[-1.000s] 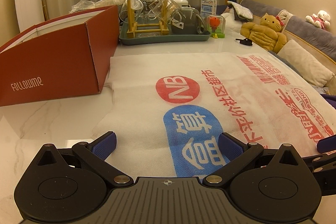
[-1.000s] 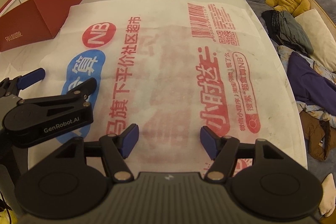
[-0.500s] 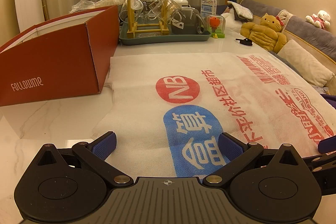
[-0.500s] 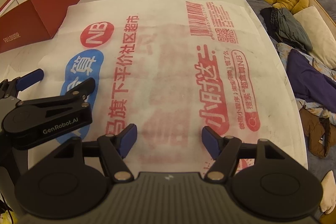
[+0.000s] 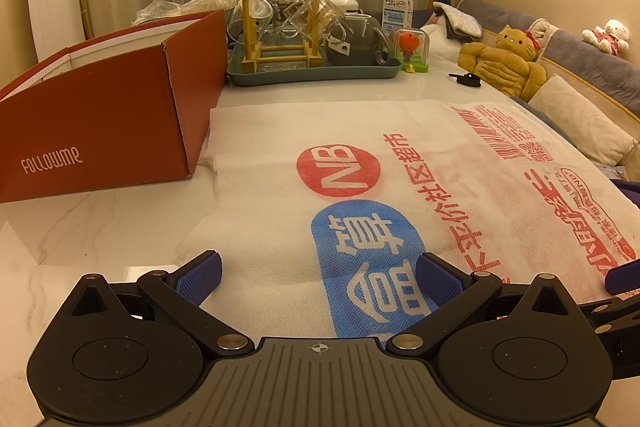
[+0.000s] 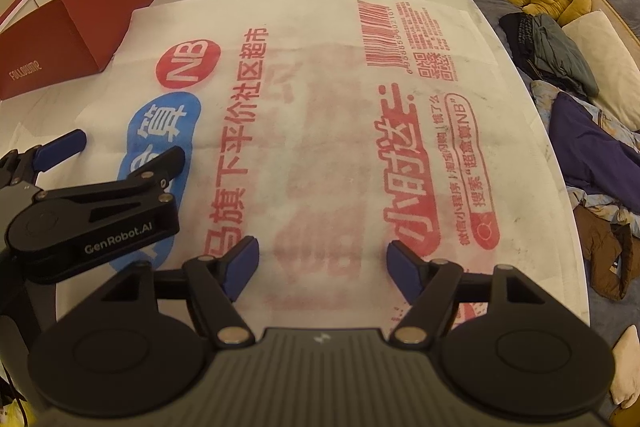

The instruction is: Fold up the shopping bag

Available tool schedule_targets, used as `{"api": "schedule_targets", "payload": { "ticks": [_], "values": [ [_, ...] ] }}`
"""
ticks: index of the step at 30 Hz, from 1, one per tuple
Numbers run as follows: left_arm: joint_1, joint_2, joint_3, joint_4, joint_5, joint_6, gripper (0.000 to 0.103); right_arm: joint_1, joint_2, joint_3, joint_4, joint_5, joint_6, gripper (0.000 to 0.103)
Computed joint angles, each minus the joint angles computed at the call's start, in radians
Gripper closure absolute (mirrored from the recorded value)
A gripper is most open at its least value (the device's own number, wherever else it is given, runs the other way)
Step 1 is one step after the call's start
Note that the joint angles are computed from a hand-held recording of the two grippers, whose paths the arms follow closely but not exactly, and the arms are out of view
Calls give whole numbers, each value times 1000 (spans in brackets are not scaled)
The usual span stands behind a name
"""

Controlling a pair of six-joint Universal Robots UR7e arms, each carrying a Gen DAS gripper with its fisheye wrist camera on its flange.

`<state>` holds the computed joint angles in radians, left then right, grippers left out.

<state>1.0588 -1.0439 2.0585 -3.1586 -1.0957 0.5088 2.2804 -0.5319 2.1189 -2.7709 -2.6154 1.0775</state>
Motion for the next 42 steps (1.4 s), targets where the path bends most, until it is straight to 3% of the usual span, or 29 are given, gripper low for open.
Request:
{"api": "schedule_targets", "payload": {
  "ticks": [33,42],
  "values": [
    [0,0,-1,1,-1,1,0,10,22,-11,-32,12,-43,23],
    [0,0,-1,1,-1,1,0,27,45,14,-152,9,-100,23]
  ]
}}
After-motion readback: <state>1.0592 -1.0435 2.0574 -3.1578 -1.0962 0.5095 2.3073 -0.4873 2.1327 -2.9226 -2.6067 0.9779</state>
